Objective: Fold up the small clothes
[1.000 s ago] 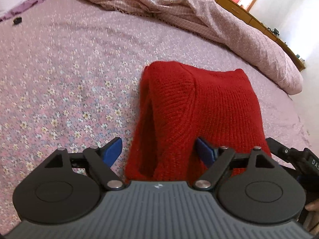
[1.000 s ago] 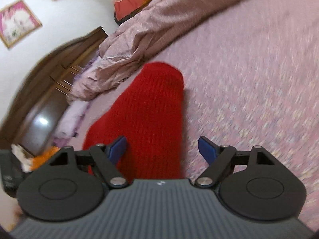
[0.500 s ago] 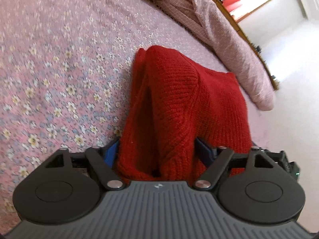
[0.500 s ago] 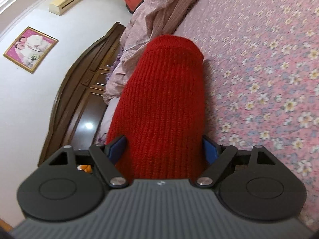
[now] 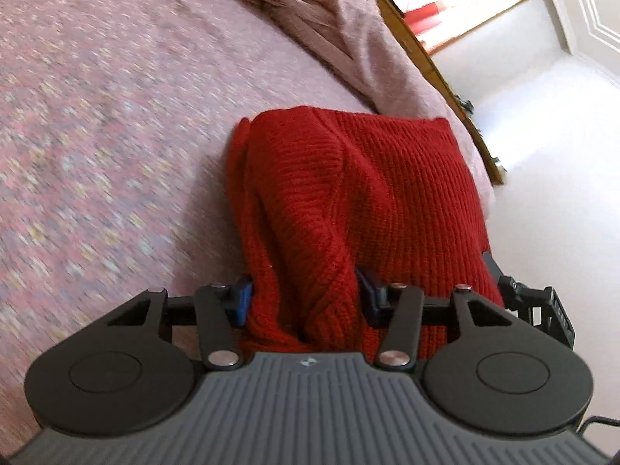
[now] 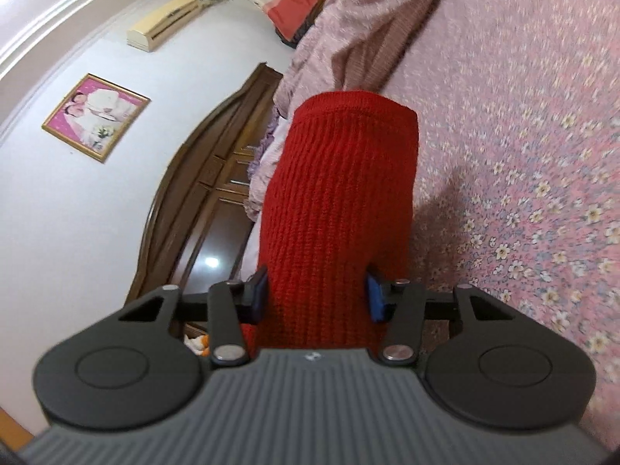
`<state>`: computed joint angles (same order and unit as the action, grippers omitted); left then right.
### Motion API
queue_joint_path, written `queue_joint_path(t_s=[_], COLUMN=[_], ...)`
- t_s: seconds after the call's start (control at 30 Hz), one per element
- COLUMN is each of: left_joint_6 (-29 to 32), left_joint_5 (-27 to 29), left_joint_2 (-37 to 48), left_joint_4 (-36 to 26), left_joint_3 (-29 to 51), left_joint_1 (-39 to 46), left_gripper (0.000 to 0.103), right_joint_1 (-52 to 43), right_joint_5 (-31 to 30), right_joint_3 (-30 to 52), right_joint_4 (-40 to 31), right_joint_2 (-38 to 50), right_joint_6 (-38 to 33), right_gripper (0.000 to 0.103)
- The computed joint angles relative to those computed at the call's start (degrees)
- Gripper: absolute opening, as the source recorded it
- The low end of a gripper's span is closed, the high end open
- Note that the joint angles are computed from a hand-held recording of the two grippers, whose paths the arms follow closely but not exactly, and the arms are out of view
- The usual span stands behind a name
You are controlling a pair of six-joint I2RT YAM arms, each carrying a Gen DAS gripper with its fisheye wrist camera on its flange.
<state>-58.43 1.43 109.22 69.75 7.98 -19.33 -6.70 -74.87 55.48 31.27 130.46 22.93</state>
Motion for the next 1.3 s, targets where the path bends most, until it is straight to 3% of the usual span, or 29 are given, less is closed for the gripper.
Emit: queue_joint_path(t_s=[0.17, 0.43, 0.53, 0.63, 0.73, 0.93, 1.1, 1.3], left_joint_6=[-2.96, -2.72, -1.98, -2.10, -2.92, -3.01, -1.87, -1.19], left_joint_5=[-3.08, -9.18, -11.44, -13.66, -15.76, -21.14, -23.14, -27.30], left_joint_2=[-1.36, -4.72, -4.61, -5.03, -5.06, -7.27, -9.08, -10.74], left_joint_4=[-4.69, -19.73, -24.78, -29.29, -32.66, -38.89, -44.96, -54.25], left_joint_3=[3.41, 11.24, 13.77, 14.80, 15.86, 15.53, 18.19, 22.84], left_joint_1=[-8.75, -22.36, -25.68, -27.90, -29.21, -30.13, -31.45, -34.55], left_gripper=[0.057, 0.057, 0.057, 0.057, 0.057, 0.058, 0.058, 0.058], right_joint_1=[-6.59, -19.61, -22.23, -23.53, -22.51, -19.62, -20.31, -23.23], right_joint_5=[-1.55, -1.52, 1.82, 5.73, 10.34, 15.19, 15.93, 16.76], right_joint_3=[-0.03, 12.95, 14.41, 12.54, 7.00, -1.22, -1.91, -11.99], right_joint_4=[-14.98, -64.01, -68.35, -64.23, -52.04, -35.42, -33.40, -25.11], right_joint_2=[-3.47, 2.18, 4.17, 4.11, 1.38, -3.16, -3.60, -13.56], right_joint_6=[-12.38, -52.40, -56.18, -54.87, -50.94, -50.08, -51.09, -49.14], right_gripper=[0.051, 0.051, 0.051, 0.051, 0.051, 0.055, 0.060, 0.060])
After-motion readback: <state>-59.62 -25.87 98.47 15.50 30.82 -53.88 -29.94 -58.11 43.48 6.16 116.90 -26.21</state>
